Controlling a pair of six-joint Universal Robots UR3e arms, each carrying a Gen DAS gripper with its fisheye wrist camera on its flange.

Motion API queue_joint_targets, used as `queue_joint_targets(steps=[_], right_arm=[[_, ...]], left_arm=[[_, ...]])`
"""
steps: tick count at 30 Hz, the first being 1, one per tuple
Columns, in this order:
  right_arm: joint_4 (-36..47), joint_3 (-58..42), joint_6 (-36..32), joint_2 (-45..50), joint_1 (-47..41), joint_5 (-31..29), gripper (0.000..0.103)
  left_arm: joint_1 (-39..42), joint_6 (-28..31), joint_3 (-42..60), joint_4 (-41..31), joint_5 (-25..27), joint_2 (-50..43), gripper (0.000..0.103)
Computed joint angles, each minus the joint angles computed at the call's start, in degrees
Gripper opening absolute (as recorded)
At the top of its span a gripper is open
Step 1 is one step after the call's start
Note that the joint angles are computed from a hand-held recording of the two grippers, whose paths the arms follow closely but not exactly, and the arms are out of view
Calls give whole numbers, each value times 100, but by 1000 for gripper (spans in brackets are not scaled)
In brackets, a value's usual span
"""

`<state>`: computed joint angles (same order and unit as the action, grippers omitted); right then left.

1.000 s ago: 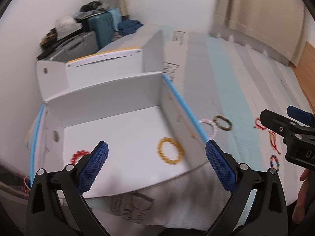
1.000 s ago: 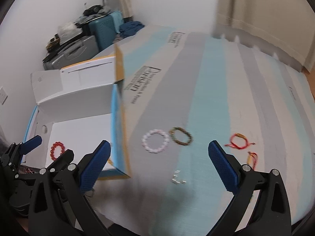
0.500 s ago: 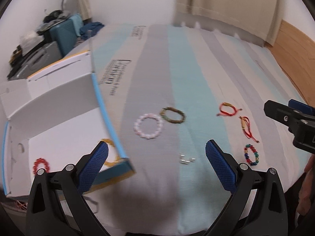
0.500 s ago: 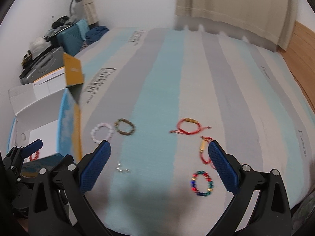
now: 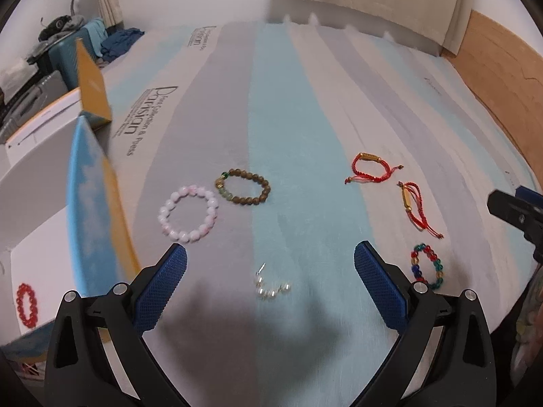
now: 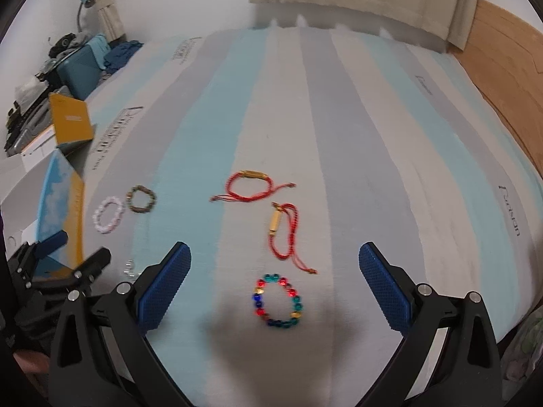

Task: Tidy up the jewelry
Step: 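Withdraw both tools from the box back over the remaining bracelets, then grasp the brown wooden bracelet with the left tool while the right tool grasps a red cord bracelet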

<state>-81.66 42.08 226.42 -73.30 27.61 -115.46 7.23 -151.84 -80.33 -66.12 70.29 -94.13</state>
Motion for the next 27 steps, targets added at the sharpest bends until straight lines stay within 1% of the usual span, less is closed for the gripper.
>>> queue_joint_targets(steps=[3, 5, 7, 12, 17, 19, 21, 24, 27], right_arm=[[-496, 877, -246, -366, -347, 221, 95], [-726, 1226, -389, -482, -520, 327, 95], [-965, 1539, -561, -534, -730, 472, 95], [-1410, 1960, -880, -412, -1083, 741, 95], [-1842, 2366, -1148, -208, -1367, 1119, 88], [-2024, 2546, -1202, -140, -1442, 1227, 85], [-2235, 2778, -1202, -110, -1526, 1381, 82], [-2426, 2974, -1211, -51, -1591, 1519, 77], [-2575, 3119, -1215, -36, -1643, 1597, 75]], left_arm=[[-275, -236, 315, 237, 175, -500, 97], [-433, -345, 570, 343, 297, -830, 97], [-598, -462, 947, 406, 379, -1275, 97], [-846, -633, 1920, 330, 488, -2270, 97], [-996, -746, 2718, 202, 630, -3060, 96], [-1036, -751, 2914, 181, 665, -3288, 93], [-1123, -720, 3164, 128, 771, -3522, 88], [-1239, -634, 3221, 243, 901, -3673, 87], [-1296, -649, 3321, 326, 973, -3838, 87]])
